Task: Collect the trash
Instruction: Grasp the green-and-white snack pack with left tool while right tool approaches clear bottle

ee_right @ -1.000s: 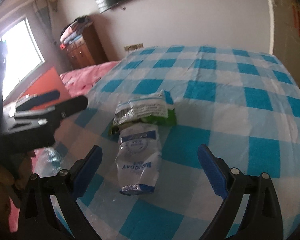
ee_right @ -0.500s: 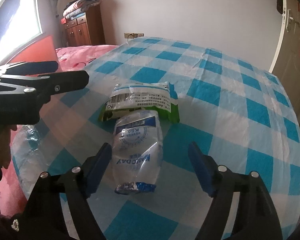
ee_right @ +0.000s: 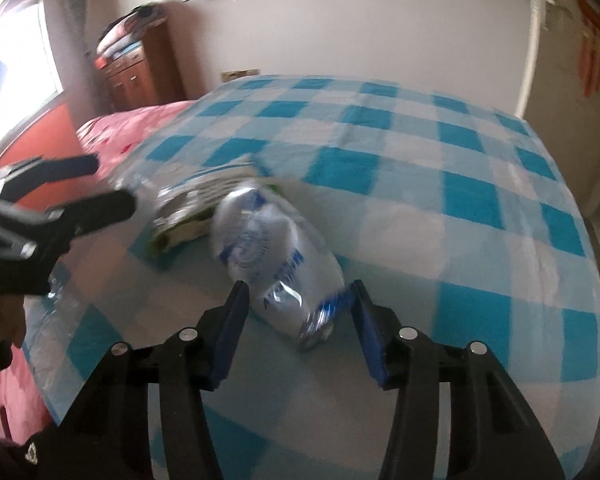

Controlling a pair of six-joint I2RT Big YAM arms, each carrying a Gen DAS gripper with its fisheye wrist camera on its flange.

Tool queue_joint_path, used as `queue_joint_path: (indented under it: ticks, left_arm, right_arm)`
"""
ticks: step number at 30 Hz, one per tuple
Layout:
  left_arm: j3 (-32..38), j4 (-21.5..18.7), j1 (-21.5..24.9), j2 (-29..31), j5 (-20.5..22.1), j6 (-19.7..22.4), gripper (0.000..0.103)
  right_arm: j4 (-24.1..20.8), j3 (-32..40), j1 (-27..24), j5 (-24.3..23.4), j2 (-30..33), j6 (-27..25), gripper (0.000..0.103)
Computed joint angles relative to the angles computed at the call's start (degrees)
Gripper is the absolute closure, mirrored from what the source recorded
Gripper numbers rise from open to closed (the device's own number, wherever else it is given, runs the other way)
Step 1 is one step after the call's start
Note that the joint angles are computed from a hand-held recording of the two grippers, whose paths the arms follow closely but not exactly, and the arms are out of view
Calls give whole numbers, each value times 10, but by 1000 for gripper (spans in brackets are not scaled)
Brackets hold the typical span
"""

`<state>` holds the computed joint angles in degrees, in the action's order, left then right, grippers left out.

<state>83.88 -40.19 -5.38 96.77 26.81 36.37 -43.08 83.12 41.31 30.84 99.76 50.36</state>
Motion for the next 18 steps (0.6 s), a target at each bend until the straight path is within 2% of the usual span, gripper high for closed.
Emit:
queue_joint_path:
  ticks: [6, 10, 12, 14, 18]
  left_arm:
    - [3, -6, -21, 10, -8, 19, 6]
    - [8, -4, -35, 21, -24, 36, 6]
    - [12, 1, -40, 27, -31, 39, 6]
    - [18, 2, -44, 34, -36, 35, 6]
    - [31, -2, -50, 48, -37, 27, 9]
  right_arm:
    - [9, -53, -19, 13, -40, 43, 50]
    - [41, -86, -31, -3, -63, 56, 50]
    - [50, -93, -34, -13, -68, 61, 46]
    - [67, -102, -35, -20, -73, 61, 35]
    - [121, -125, -38, -53, -87, 66, 31]
